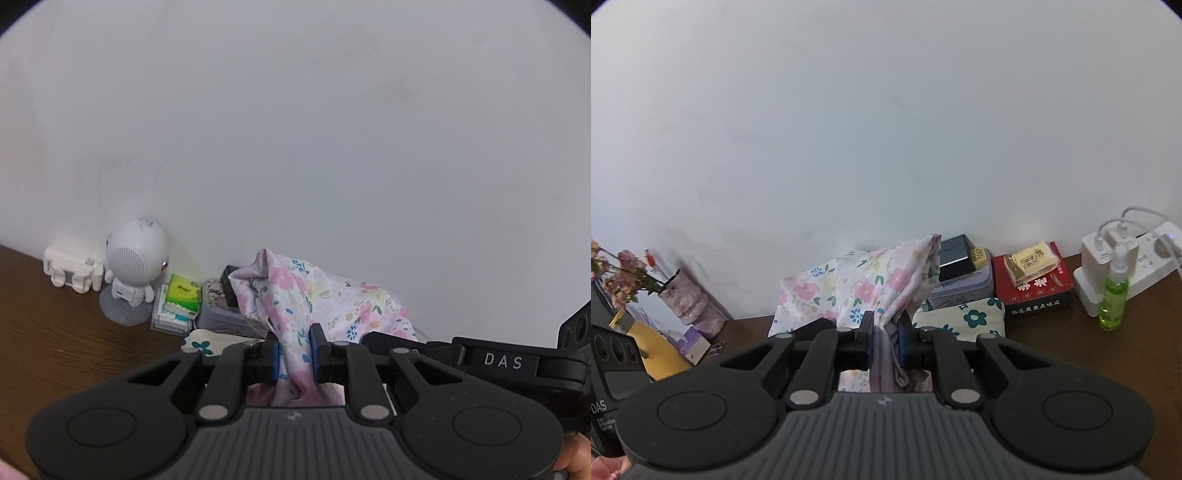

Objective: Fold clothes
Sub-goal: 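Carry the dress bundle with both grippers to the clothes stack by the wall, then lower the dress onto the stack and open both grippers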

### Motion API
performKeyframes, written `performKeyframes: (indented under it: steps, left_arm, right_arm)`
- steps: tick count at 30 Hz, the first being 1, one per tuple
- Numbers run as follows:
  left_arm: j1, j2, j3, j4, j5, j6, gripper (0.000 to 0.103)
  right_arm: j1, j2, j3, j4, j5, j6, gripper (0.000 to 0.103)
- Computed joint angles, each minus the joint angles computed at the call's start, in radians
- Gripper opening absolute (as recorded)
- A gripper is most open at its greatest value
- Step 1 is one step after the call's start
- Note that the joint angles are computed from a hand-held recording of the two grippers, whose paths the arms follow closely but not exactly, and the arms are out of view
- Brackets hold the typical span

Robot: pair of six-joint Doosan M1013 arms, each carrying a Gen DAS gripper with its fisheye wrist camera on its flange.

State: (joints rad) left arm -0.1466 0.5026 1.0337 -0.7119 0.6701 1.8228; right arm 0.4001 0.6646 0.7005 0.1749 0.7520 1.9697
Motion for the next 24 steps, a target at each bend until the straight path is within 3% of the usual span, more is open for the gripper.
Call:
performKeyframes:
  steps: [9, 16, 24]
  left_arm:
    - [0.007, 0.145, -0.147, 0.037, 0.091, -0.099, 0.014]
    - [0.014, 0.185, -0.162, 0.034, 0.116, -0.129, 0.014]
    - [0.016, 0.190, -0.157, 0.022, 0.116, -0.146, 0.015]
  right_arm:
    - [-0.044, 0.135, -0.128, 0.091, 0.077, -0.017, 0.012]
    - [-0.064, 0.204, -0.181, 0.162, 0.125, -0.029, 0.012]
    - [-0.065, 0.199, -0.140, 0.180, 0.087, -0.049, 0.014]
